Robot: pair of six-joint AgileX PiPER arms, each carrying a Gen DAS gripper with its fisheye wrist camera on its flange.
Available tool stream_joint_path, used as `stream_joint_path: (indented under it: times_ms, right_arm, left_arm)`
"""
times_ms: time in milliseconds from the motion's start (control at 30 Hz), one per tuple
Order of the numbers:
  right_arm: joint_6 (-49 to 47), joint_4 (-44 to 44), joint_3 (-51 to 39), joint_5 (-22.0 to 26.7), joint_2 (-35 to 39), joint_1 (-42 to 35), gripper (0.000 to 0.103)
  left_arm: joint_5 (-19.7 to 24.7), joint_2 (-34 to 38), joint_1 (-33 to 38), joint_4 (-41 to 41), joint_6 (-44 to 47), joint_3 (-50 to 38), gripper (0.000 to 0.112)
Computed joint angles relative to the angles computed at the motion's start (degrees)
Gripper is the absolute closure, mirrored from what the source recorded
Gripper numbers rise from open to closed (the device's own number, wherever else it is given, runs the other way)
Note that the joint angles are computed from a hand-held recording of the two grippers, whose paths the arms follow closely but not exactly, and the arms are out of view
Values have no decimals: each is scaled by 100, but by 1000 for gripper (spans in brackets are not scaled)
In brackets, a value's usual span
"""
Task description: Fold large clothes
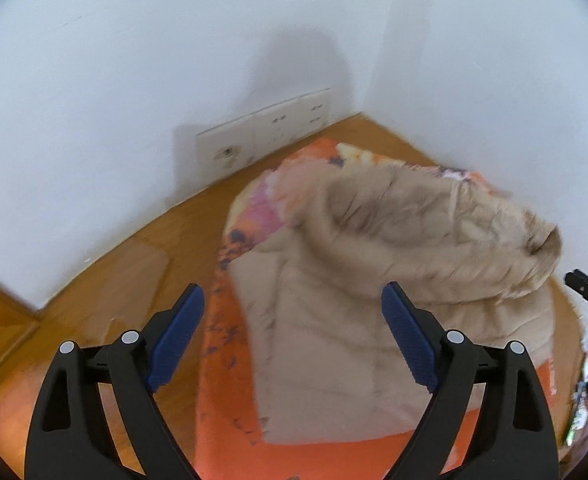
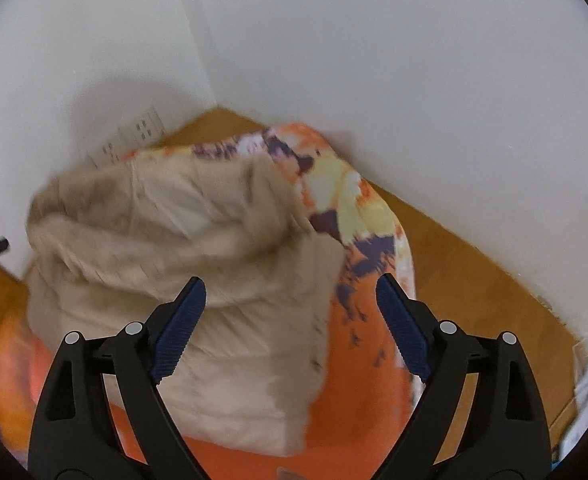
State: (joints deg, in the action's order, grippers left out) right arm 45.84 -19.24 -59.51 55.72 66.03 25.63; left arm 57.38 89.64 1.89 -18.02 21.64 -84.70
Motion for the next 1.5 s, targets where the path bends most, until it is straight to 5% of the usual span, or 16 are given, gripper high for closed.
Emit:
stream_joint_path:
  times_ms: [133, 433, 567, 767, 1233, 1500]
  right_arm:
    - [-489, 403, 404, -447, 82, -322, 17]
    - [-1515, 1953, 365, -1898, 1185, -1300, 22]
    - [-726, 1224, -125, -1769, 1704, -1157, 28]
    - [48, 254, -875, -1263, 2396, -1057, 30]
    - [-672, 1288, -972, -1910, 2981, -1727, 24]
    - [-1269, 1885, -272, -1892, 1747, -2029, 21]
  left_arm:
    - [-360, 160, -23, 108, -82, 242, 26]
    - [-1032, 1274, -209, -1087, 41, -141, 26]
    - [-1378, 1679, -617, -432, -634, -499, 26]
    - [-1687, 2297, -1162, 1739, -2457, -1065, 26]
    - [-1499, 2867, -873, 1256, -2439, -1591, 24]
    - [-1671, 2048, -1067, 1877, -2788, -867, 26]
